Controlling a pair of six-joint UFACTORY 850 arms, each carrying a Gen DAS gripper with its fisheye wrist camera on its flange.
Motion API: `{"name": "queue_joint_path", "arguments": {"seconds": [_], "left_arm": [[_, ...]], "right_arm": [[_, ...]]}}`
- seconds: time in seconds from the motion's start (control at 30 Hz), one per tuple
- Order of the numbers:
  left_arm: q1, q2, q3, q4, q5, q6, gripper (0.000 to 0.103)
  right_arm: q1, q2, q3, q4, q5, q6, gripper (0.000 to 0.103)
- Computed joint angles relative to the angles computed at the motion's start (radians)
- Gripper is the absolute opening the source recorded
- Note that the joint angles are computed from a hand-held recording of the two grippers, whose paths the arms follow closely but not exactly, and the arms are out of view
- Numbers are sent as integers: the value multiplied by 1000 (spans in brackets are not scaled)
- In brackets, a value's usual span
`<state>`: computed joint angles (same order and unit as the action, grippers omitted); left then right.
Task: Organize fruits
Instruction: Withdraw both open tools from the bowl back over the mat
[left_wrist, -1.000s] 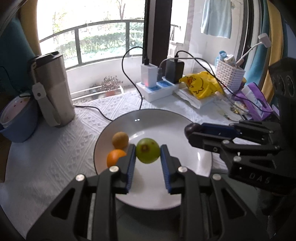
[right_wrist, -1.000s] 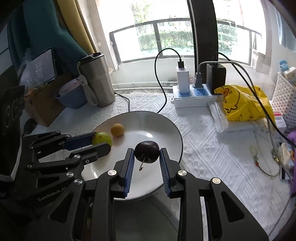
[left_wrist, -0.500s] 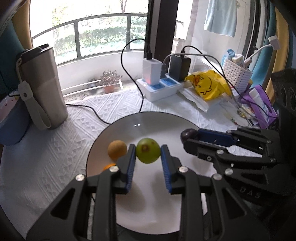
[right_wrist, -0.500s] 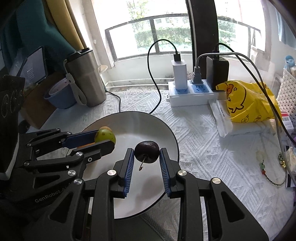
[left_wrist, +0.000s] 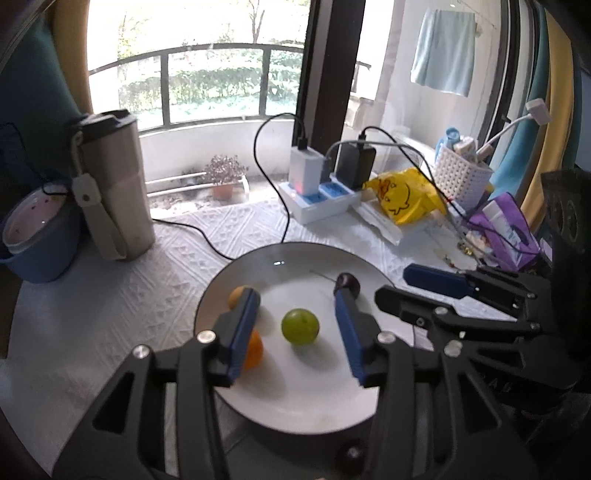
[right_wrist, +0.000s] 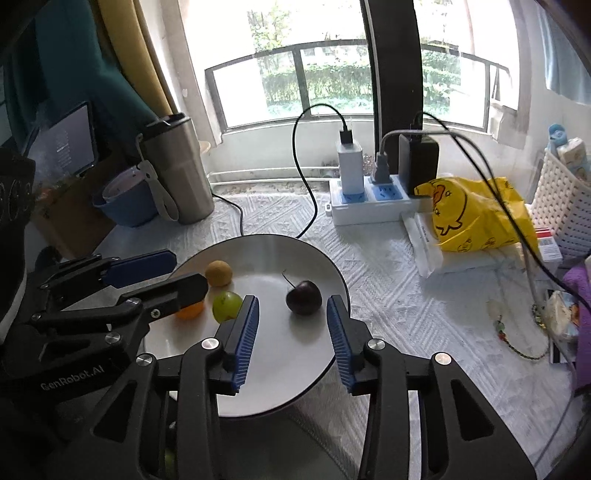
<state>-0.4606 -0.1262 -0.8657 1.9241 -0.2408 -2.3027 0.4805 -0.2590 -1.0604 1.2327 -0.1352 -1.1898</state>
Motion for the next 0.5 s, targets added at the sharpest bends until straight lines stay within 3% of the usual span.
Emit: {"name": "queue_joint_path", "arguments": {"seconds": [0.5], "left_arm": [[-83,168,141,-82,-93,18,48]], "right_arm": [[47,170,139,13,54,17,41]]}}
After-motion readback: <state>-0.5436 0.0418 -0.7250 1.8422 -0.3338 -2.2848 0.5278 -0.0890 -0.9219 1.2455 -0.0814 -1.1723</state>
